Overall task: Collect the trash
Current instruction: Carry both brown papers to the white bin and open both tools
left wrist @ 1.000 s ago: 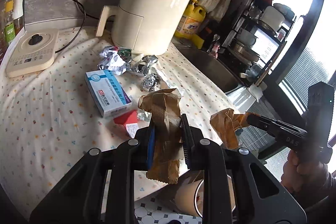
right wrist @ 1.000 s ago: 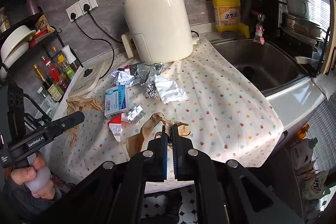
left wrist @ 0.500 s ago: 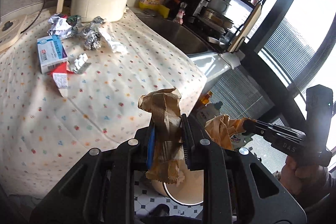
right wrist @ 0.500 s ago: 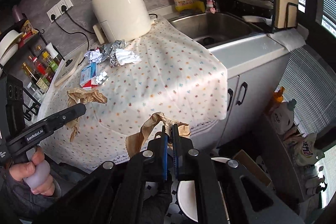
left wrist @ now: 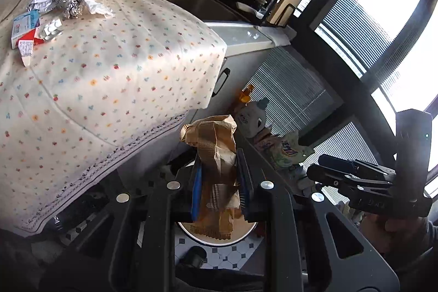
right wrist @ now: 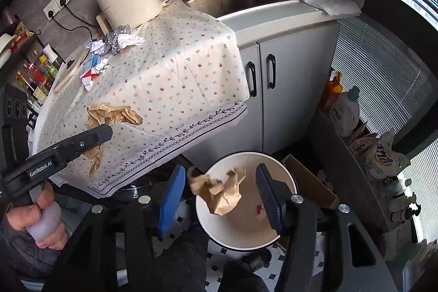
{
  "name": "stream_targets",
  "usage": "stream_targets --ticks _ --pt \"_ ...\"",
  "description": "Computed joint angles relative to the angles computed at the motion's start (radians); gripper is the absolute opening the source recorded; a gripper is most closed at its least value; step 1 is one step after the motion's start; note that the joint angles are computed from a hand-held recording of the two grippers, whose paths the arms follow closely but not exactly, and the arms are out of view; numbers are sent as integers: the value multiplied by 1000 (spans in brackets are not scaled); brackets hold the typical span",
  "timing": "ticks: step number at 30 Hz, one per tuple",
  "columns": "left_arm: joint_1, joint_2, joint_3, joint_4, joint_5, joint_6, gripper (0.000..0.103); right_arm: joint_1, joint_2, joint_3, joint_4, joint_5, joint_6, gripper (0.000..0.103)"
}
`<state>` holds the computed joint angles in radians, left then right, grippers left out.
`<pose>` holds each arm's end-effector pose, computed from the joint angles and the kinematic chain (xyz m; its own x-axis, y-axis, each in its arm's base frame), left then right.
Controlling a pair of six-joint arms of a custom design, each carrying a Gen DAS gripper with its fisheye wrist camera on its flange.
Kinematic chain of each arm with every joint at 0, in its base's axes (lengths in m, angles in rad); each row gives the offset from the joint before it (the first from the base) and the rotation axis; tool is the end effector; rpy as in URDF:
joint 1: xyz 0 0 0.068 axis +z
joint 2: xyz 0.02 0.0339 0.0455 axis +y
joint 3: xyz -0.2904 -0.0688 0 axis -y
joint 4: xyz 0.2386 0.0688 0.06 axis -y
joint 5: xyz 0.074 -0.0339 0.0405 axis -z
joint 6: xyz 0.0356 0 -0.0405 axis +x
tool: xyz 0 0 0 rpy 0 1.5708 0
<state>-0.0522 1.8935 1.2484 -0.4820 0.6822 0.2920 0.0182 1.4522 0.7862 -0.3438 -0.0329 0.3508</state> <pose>0.3808 -0.0424 0.2016 -0.7743 0.2642 -0.5750 0.5573 0.7152 -0.4218 0.2686 0.0061 0.2088 -0.8073 0.3288 -0.4901 0.2574 0.9434 0.2090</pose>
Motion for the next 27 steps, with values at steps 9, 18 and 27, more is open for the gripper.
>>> stream_targets --ticks 9,18,27 --pt "-114 1 -95 56 -34 -31 23 -146 -154 -129 -44 -15 -60 58" --pt "-168 24 -85 62 -10 -71 74 -264 -252 -192 -73 -37 -88 59" --pt "-98 -17 -41 23 -45 -73 83 -205 -185 -162 -19 -64 -60 60"
